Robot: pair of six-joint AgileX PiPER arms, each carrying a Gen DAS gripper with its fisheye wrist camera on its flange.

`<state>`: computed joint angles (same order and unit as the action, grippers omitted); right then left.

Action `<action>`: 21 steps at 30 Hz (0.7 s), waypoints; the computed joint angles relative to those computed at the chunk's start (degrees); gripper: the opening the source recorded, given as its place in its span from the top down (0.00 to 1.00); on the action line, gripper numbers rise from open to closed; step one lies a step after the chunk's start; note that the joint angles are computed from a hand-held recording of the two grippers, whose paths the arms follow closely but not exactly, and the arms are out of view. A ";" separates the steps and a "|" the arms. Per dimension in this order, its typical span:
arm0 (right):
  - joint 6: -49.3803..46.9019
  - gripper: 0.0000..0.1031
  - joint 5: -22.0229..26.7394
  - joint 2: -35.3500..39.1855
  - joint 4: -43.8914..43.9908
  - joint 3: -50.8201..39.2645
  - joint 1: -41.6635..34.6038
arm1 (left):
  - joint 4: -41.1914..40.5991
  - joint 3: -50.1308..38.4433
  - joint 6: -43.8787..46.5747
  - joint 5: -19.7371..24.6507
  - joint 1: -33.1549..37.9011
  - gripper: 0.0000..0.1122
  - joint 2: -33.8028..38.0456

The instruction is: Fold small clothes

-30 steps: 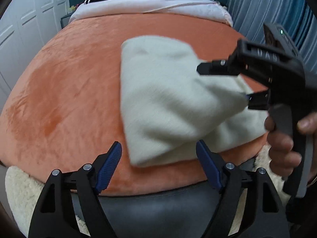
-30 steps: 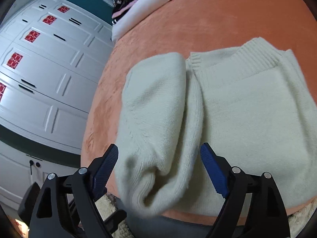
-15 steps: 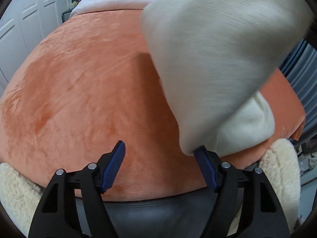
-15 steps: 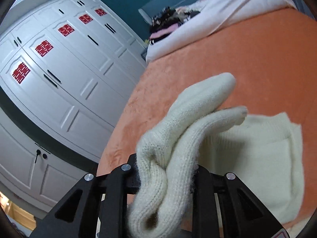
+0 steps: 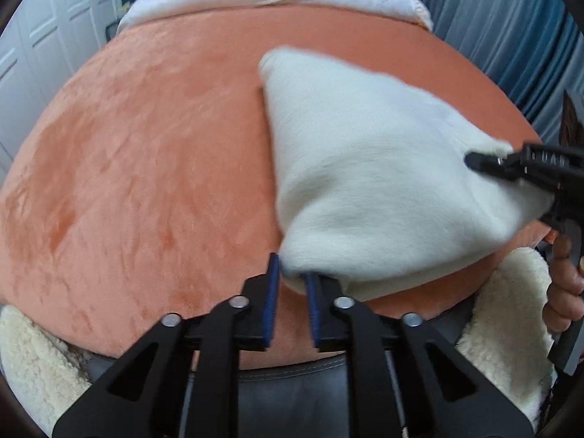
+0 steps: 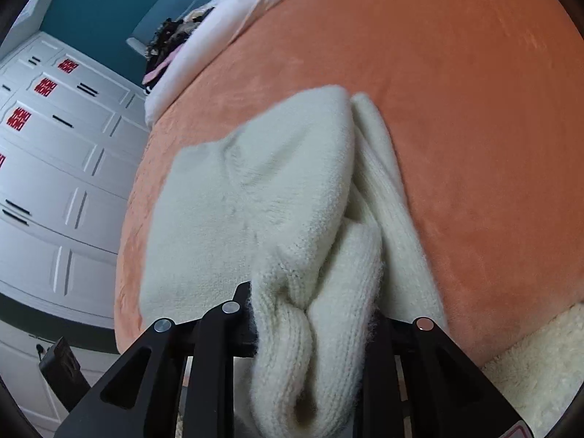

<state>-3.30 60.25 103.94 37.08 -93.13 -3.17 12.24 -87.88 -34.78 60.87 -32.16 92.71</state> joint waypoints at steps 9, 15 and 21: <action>-1.05 0.80 0.34 4.23 -9.88 -3.93 1.46 | -8.30 -0.38 4.43 3.59 2.74 0.87 1.78; 2.28 0.58 -2.01 -1.50 -4.22 3.52 -3.53 | -9.50 8.41 3.28 2.08 9.70 0.67 -7.74; 1.75 0.89 3.46 -7.07 -9.35 -6.67 5.02 | -2.75 7.96 -1.73 3.27 11.32 0.53 -10.39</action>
<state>-1.56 63.71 96.87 27.73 -99.80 1.84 9.50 -79.92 -36.52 64.14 -20.85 82.32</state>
